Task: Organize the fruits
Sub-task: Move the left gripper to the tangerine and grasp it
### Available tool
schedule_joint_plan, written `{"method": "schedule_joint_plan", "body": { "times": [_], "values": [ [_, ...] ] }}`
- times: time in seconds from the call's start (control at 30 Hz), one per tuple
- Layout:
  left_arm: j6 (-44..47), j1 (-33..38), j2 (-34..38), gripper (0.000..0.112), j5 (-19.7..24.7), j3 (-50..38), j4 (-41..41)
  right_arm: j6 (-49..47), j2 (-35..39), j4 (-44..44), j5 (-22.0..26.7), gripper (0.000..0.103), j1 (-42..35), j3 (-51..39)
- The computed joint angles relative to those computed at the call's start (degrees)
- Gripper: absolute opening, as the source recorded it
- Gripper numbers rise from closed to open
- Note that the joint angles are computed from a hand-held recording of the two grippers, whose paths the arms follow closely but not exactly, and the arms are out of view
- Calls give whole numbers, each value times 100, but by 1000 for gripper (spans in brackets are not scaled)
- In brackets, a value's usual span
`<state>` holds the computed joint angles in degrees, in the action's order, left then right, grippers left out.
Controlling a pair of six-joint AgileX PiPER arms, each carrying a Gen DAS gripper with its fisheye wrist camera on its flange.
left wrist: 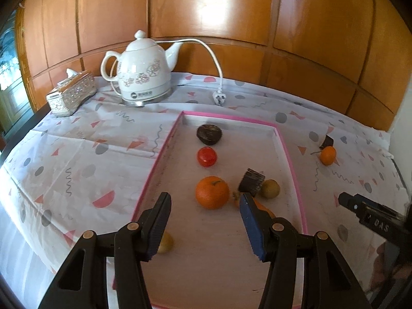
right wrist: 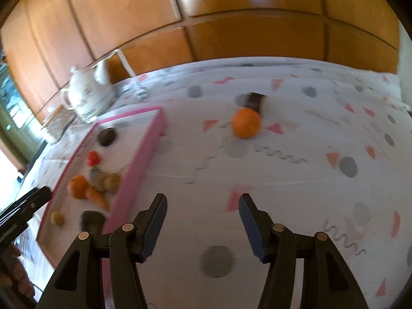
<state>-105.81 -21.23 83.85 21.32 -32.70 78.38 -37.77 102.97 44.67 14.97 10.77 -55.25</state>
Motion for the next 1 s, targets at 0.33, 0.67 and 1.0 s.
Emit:
{"method": "schedule_joint_plan", "body": {
  "times": [0.33, 0.67, 1.0],
  "values": [
    [1130, -181, 416, 56, -384, -701, -798, 1437, 274, -1402, -167, 59, -612, -161],
    [4364, -508, 1829, 56, -515, -2706, -3685, 3608, 414, -3729, -473, 59, -1020, -321],
    [6459, -712, 3487, 58, -16, -4821, -5642, 3913, 804, -4190, -440, 59, -1210, -802]
  ]
}}
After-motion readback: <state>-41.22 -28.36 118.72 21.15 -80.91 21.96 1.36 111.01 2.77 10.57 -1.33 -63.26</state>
